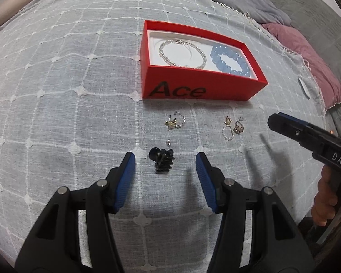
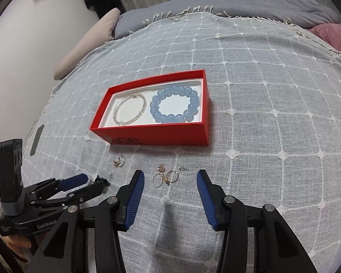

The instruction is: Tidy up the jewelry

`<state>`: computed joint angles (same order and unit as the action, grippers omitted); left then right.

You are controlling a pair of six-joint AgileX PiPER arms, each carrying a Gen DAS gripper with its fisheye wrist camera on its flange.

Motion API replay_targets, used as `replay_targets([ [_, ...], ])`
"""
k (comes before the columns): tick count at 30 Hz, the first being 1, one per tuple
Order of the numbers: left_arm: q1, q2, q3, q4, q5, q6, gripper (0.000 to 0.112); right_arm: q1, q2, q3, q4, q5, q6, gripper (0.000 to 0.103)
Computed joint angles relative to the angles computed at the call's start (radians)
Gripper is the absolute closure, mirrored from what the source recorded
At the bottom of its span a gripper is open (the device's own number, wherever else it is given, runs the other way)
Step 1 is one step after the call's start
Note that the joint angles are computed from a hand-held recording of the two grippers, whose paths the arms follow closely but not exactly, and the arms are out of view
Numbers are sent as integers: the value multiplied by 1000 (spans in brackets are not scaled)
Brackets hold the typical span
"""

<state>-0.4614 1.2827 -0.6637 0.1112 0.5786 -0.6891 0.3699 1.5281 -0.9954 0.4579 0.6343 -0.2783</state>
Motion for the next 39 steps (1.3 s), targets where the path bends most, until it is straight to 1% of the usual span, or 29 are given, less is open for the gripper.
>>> replay_targets([
  [1,-11,10,-3,16,1,-12,56,4,2,1,-5,-4,3,59],
  [2,-17,19,-5,25,-1,-16,59,9,4,2,-11,-7,6,64],
  [3,-25,27,-9,33,1,-25,64,16,11,2,-21,-10,11,66],
  [5,-32,47,-13,34,1,-21,69,25,26,-1,-32,-12,17,74],
  [7,-36,57,-14,45,-2,-27,71,34,43,-4,-47,-13,27,80],
  [10,-52,66,-17,90,1,-67,78,34,52,-3,-46,-17,23,82],
  [13,-60,78,-19,116,-1,-93,89,25,49,-2,-37,-19,20,82],
  [14,-60,79,-20,121,0,-97,94,22,50,-3,-34,-17,20,82],
  [20,-45,64,-15,96,-8,-72,94,16,68,-8,13,-3,-34,82],
  [23,-38,50,-10,87,-8,-61,94,33,69,-6,7,-10,-48,82],
  [27,-26,29,-5,83,-4,-52,94,67,75,2,-40,-50,-25,82],
  [31,-10,22,-4,72,-5,-42,94,118,80,15,-114,-108,16,82],
  [33,-6,21,-5,66,-4,-35,94,134,84,17,-137,-121,31,82],
  [37,-5,18,-5,69,-1,-39,94,169,95,19,-230,-160,102,82],
  [39,-8,21,-8,72,-1,-43,94,175,111,12,-258,-158,127,82],
])
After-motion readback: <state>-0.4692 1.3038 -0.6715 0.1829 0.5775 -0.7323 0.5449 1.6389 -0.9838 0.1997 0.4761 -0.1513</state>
